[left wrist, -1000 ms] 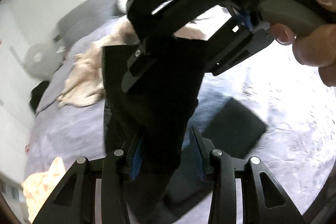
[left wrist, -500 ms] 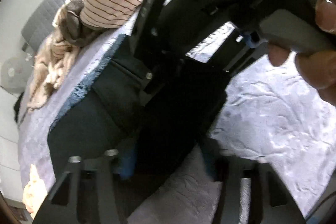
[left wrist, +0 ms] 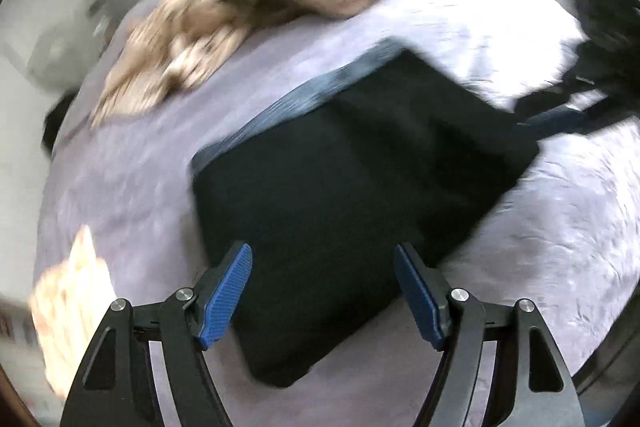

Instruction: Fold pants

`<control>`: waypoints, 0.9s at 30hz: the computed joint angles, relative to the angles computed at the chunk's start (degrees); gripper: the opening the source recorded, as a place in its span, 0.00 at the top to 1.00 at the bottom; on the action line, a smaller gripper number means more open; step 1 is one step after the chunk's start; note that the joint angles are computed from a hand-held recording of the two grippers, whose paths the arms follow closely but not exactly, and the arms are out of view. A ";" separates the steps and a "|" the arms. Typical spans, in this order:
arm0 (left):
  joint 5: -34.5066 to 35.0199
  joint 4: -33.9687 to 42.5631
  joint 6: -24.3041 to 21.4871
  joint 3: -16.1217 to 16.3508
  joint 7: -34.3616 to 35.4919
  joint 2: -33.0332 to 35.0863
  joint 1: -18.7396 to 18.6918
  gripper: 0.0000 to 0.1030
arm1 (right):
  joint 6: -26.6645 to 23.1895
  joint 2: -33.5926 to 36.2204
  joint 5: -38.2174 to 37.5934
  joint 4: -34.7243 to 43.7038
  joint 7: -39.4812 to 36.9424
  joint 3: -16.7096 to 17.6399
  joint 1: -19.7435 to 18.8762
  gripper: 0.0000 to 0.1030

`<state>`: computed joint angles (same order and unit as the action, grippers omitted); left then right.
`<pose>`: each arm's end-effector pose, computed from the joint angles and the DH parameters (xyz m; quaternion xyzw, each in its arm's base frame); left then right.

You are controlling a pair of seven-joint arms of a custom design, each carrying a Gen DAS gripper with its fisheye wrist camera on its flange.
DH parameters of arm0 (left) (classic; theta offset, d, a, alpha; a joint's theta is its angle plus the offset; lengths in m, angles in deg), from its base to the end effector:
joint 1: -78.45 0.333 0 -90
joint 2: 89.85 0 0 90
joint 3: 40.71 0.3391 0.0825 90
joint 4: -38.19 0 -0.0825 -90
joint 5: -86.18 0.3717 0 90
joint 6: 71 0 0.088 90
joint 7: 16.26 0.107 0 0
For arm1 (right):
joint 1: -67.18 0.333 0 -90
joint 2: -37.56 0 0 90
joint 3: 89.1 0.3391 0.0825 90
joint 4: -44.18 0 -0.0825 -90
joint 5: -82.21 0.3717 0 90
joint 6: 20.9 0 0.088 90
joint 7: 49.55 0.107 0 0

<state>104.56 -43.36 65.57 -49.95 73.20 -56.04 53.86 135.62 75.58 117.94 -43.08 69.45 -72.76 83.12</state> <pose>0.6389 -0.3908 0.4206 -0.4001 0.8927 -0.1244 0.1658 0.6705 0.3394 0.3609 -0.4488 0.8147 0.1966 0.3102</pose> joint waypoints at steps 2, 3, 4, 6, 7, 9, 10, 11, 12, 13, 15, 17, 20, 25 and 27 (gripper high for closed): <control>-2.60 1.84 -3.82 0.25 -2.63 0.79 0.90 0.28 | 1.00 -0.98 -1.42 -0.82 1.49 -1.33 1.36 0.57; -4.72 3.04 -5.97 -0.07 -3.81 1.44 1.78 0.28 | 1.46 -1.65 -2.87 -1.22 2.59 -2.45 2.41 0.58; -6.57 4.32 -7.85 -0.39 -4.66 2.30 2.62 0.28 | 1.45 -2.01 -5.07 -1.00 4.11 -4.01 3.76 0.59; -8.69 7.43 -12.43 -0.48 -6.13 4.35 3.36 0.27 | 0.68 -2.37 -10.20 0.16 7.26 -7.01 6.40 0.60; -9.64 8.50 -13.96 -0.73 -6.28 5.24 3.80 0.27 | -0.34 -2.03 -12.37 1.48 8.37 -7.77 7.17 0.60; -10.97 9.25 -15.60 -0.84 -7.50 6.07 4.23 0.20 | -3.76 -0.42 -15.15 5.12 8.27 -7.31 7.23 0.60; -11.53 9.61 -15.91 -0.98 -7.76 6.32 4.53 0.20 | -7.17 0.85 -16.99 7.80 8.70 -7.74 7.68 0.60; -12.33 10.16 -16.45 -1.20 -8.09 6.70 4.86 0.20 | -12.07 2.45 -19.37 11.22 9.76 -8.71 8.55 0.60; -12.84 10.52 -16.78 -1.31 -8.38 6.91 5.05 0.20 | -16.01 4.41 -20.84 14.75 10.34 -9.04 8.95 0.60; -13.20 10.88 -17.07 -1.39 -8.54 7.11 5.18 0.20 | -18.26 5.61 -21.44 16.50 10.57 -8.96 9.05 0.60; -13.38 10.93 -17.35 -1.53 -8.27 7.06 5.21 0.20 | -20.05 6.65 -21.26 17.03 11.87 -8.70 9.06 0.61; -13.36 10.56 -17.36 -1.59 -7.90 6.76 5.17 0.20 | -18.46 5.89 -20.53 14.80 12.73 -8.37 8.85 0.61; -13.68 10.53 -17.46 -1.75 -7.27 6.63 5.41 0.20 | -17.37 5.47 -20.11 13.69 12.55 -7.87 8.38 0.60; -13.69 13.97 -20.20 -1.40 -6.80 8.19 5.38 0.20 | -18.48 6.53 -20.42 15.24 12.39 -7.92 8.27 0.60; -13.41 15.69 -21.22 -1.27 -6.45 9.10 5.09 0.20 | -18.47 7.06 -20.43 16.02 12.74 -7.95 8.41 0.60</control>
